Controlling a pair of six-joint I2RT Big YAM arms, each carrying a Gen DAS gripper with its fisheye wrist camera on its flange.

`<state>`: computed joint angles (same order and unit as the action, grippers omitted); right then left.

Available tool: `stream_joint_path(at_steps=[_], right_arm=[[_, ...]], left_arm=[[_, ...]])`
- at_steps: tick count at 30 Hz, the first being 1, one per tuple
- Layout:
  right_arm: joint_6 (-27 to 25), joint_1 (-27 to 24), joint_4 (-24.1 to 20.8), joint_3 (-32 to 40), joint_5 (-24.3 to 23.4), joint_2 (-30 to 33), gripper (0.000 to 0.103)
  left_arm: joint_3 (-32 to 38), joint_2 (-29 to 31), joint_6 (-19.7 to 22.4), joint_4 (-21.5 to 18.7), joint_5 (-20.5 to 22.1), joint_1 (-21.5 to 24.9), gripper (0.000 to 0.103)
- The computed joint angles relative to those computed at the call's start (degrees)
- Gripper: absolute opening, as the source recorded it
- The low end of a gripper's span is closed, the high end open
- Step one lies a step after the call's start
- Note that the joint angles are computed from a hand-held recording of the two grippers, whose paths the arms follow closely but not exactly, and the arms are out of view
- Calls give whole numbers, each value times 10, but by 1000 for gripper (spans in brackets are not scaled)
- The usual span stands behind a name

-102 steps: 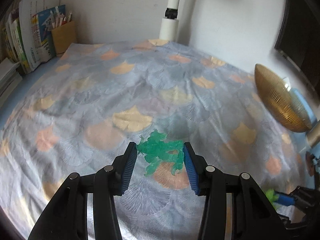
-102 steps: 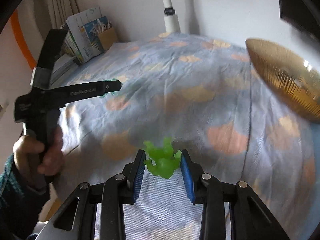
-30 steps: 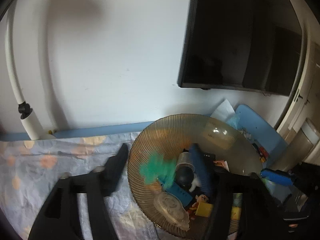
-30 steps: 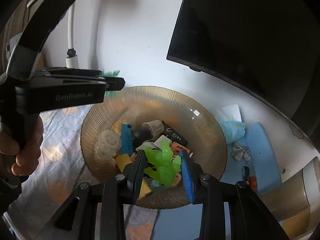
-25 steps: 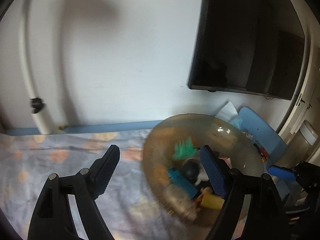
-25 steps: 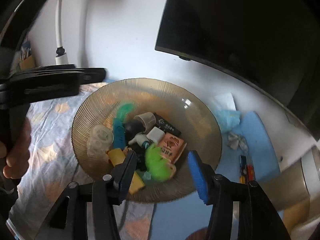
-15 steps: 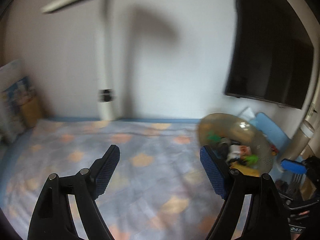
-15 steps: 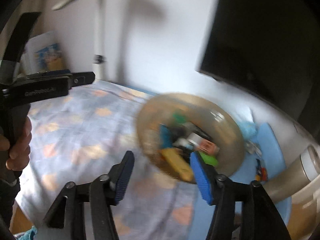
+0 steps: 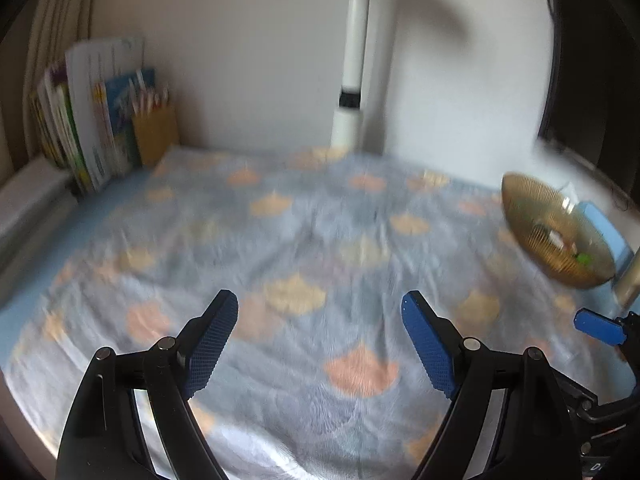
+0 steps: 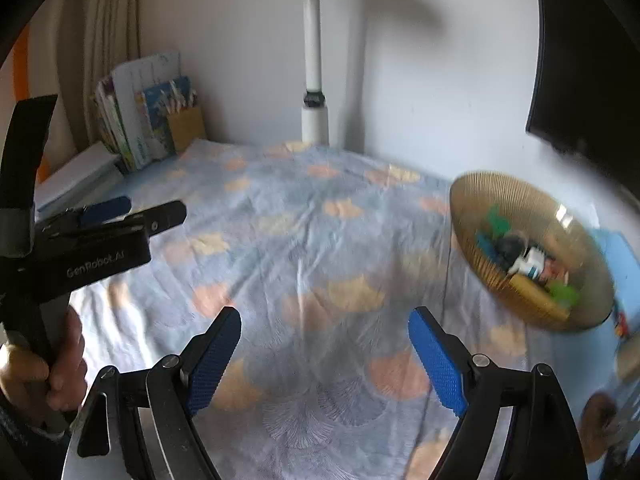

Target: Organize rigid objects

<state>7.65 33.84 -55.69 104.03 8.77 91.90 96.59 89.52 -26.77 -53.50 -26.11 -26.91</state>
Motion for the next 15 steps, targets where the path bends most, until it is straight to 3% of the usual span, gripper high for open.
stream_joint_path(at_steps=[5, 11, 15], right_arm=[[33, -11, -4, -22, -23, 9, 85], [46, -22, 3, -39, -40, 16, 85], [22, -12, 26, -56, -21, 3, 85]], left_arm=[[2, 27, 4, -26, -7, -2, 83], [-19, 15, 26, 9, -41, -18, 89], [-12, 21, 23, 2, -58, -20, 89]])
